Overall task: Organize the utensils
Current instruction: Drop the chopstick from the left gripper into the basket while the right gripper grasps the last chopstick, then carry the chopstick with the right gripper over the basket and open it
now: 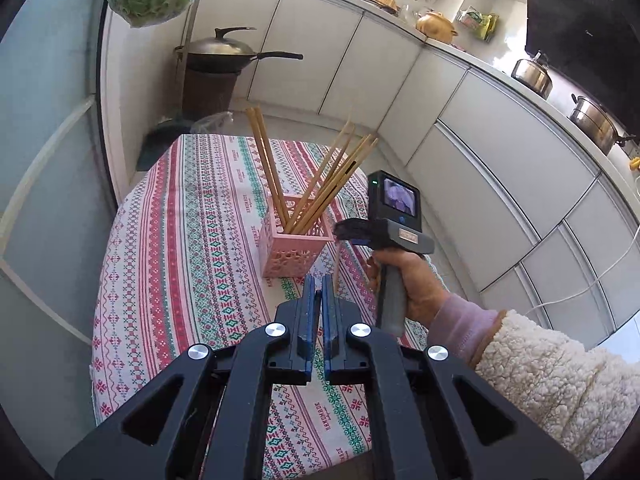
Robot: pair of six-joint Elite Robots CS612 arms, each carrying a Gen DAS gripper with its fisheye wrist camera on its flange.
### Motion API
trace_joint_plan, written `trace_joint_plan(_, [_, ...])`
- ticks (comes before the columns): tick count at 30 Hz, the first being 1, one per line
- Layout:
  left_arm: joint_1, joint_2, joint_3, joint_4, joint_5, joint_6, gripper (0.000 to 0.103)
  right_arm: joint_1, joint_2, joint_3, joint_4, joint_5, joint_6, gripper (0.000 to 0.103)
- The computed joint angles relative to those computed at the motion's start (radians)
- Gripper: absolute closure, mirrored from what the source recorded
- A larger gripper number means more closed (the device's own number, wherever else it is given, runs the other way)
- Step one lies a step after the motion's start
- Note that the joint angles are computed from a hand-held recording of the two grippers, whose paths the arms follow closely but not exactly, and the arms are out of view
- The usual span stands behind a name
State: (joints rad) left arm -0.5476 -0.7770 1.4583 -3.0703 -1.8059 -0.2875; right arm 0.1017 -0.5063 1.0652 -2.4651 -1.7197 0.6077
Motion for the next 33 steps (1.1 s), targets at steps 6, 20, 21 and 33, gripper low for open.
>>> trace_joint_plan(6, [-0.003, -0.003, 0.006, -0.007, 0.020, -0.005, 0.101, -0.036, -0.099, 0.182, -0.163, 0.131, 0.053, 0.103])
trace_joint_plan(20, [-0.030, -0.006, 0.008, -0.009, 0.077, -0.010, 0.100, -0.054, -0.242, 0.377, -0.294, 0.255, 0.055, 0.067])
trace_joint_plan(21, [-0.032, -0.005, 0.006, -0.007, 0.080, -0.002, 0.101, -0.053, -0.227, 0.358, -0.280, 0.233, 0.076, 0.065])
trace_joint_plan(33, [-0.020, 0.007, -0.013, -0.004, 0.062, 0.018, 0.100, -0.027, -0.034, 0.074, -0.054, 0.089, 0.017, 0.088])
